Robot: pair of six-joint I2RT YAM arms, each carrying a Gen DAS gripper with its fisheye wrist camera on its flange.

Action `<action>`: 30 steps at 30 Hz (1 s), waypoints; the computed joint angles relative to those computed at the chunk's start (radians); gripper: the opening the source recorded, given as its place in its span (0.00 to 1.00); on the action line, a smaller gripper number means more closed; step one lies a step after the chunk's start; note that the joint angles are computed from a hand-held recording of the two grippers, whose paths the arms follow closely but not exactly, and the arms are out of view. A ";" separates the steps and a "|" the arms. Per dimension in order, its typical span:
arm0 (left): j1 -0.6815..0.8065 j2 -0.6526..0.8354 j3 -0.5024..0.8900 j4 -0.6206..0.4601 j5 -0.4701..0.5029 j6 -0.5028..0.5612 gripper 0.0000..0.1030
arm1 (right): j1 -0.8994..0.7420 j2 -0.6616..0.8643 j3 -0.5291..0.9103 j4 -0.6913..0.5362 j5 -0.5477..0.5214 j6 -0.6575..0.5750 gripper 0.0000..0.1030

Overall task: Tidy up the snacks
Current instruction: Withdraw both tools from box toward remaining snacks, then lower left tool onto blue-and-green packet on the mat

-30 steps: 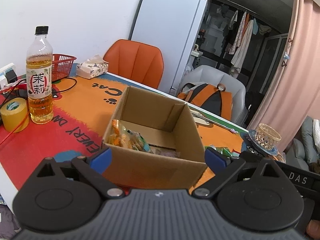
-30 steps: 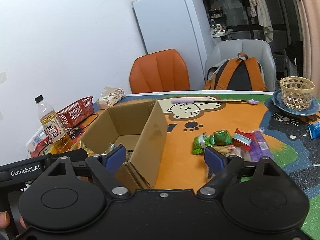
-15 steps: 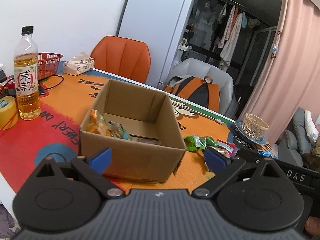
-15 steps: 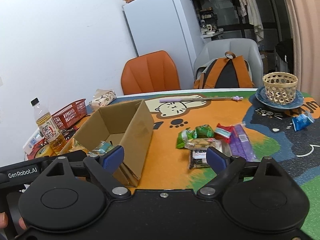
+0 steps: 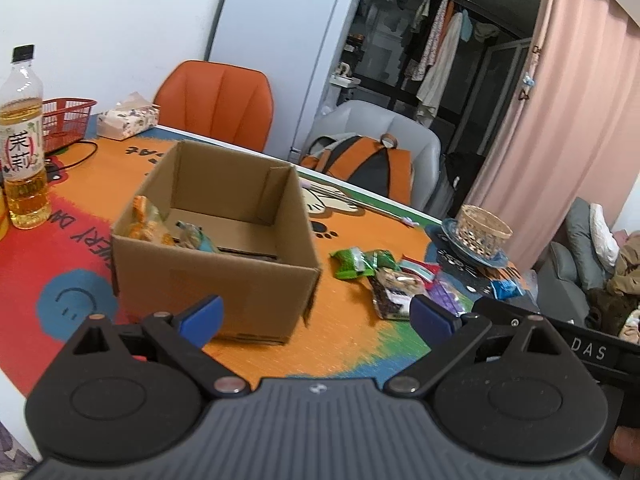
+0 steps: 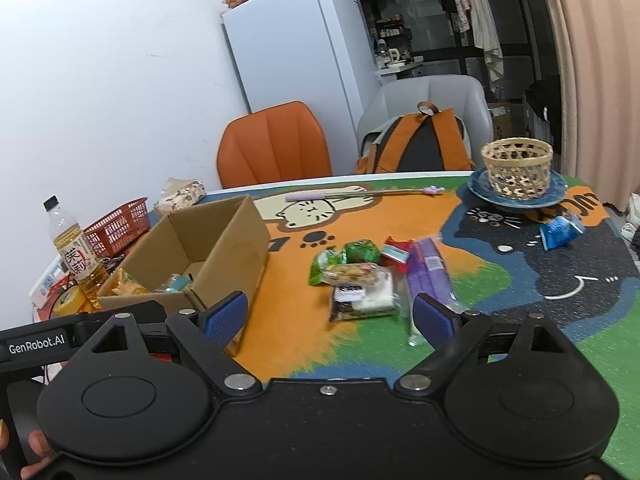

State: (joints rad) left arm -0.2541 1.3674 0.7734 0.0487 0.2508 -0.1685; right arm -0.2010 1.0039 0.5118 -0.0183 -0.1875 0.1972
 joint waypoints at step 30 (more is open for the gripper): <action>-0.212 0.016 -0.067 0.056 -0.045 -0.040 0.95 | -0.356 -0.159 -0.076 -0.181 -0.215 -0.165 0.87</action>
State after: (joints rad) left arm -0.4665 1.3830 0.7062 0.1049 0.2054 -0.2082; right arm -0.5568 0.8444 0.4363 -0.1990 -0.4026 0.0322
